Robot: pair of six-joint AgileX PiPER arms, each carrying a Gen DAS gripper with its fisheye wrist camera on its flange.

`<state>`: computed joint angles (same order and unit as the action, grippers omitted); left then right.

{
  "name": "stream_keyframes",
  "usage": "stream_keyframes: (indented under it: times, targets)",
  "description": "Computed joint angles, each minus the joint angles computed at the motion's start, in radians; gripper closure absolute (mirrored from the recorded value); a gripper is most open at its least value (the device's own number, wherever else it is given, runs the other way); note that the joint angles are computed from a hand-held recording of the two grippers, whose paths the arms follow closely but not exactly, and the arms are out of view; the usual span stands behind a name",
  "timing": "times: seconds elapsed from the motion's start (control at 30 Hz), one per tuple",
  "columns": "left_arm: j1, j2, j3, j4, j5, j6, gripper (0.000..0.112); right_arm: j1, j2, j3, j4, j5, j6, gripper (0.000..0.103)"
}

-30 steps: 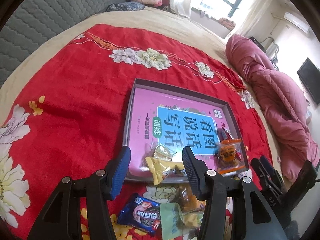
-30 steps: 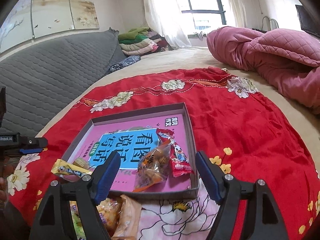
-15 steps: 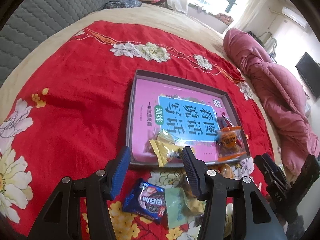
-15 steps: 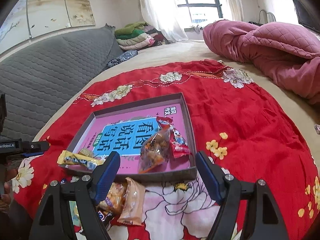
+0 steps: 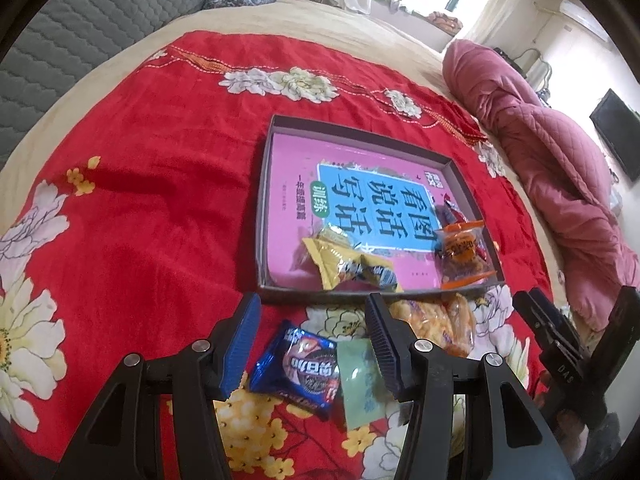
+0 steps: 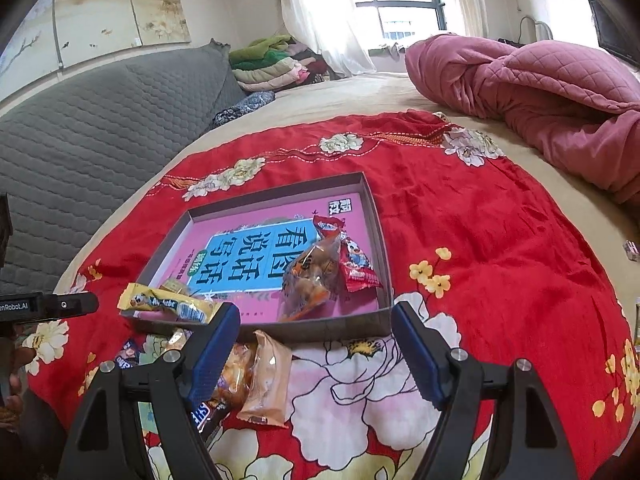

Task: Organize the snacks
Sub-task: 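Move both open tools back down to the snack pile in front of the tray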

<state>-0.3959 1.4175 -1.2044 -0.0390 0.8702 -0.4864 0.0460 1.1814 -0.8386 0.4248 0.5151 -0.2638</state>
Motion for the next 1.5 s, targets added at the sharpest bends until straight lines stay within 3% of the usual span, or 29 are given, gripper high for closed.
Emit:
stream_keyframes:
  times: [0.7,0.97,1.4,1.5]
  targets:
    - [0.051,-0.02,0.105,-0.122,0.048,0.118,0.056,0.025,-0.013,0.016,-0.038,0.054,0.019,0.026]
    - [0.089,-0.002,0.15,-0.201,0.02,0.157,0.056,0.05,0.018,0.015,-0.047,0.075,0.014,0.026]
    - [0.078,0.048,0.171,-0.207,-0.03,0.164,0.056,0.094,0.106,0.016,-0.091,0.092,0.046,0.026]
    - [0.077,0.051,0.18,-0.217,-0.045,0.176,0.056,0.078,0.115,0.023,-0.042,0.096,-0.004,0.033]
